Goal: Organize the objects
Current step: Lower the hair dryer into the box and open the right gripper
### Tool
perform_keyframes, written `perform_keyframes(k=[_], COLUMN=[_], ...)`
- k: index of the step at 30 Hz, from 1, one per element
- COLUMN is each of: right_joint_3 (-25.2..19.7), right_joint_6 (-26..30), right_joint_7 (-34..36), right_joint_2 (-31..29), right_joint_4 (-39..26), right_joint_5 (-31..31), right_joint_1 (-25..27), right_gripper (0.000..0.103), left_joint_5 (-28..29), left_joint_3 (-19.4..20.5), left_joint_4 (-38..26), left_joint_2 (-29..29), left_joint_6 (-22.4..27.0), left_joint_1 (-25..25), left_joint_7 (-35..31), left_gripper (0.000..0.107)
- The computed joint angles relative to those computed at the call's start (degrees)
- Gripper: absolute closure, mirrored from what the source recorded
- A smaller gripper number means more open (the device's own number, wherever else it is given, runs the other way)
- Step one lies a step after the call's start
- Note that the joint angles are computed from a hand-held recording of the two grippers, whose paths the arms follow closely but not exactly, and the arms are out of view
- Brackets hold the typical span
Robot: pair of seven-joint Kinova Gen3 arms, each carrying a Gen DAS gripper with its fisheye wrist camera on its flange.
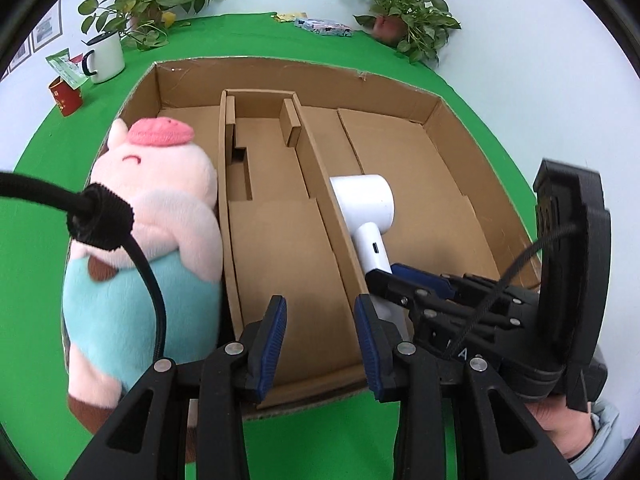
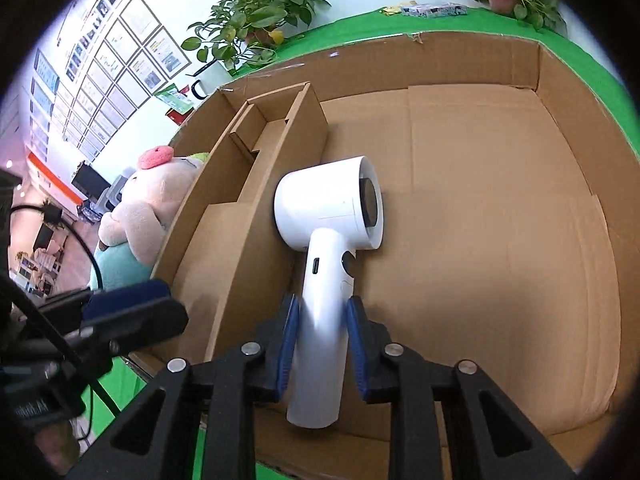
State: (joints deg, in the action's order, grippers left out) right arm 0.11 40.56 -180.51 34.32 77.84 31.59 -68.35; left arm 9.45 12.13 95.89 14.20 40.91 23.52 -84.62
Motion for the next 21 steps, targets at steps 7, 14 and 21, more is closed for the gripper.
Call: perform_keyframes(k=[7,14,21], right_joint_3=[-11.4,-17.7,-10.2], right_joint_6=[4.8,18.5,34.8], right_joint_7=[-4.9,-0.3,-5.0], right_joint_2=[1.3,4.4,3.6], right_joint_4=[-2.2,-9.9,-10.1], right_joint_5=[7.9,11.6,19.0], right_joint_1=[6.7,6.9,-6.1], right_gripper=[0.079,0.018,0.001], left_joint_5=[-8.8,-17.7,-31.5], left_joint_3=[15.8,34.3,43.6], left_joint_4=[0.7,6.9,17.3], left_joint_2=[1.0,-3.1,-17.4], left_joint_6=[-0.4,-7.9,-21.1], left_joint_1=[-11.9,-27.8,-37.2], left_joint_7=[8.6,19.1,35.4], left_gripper=[0.074,0.069,0.016])
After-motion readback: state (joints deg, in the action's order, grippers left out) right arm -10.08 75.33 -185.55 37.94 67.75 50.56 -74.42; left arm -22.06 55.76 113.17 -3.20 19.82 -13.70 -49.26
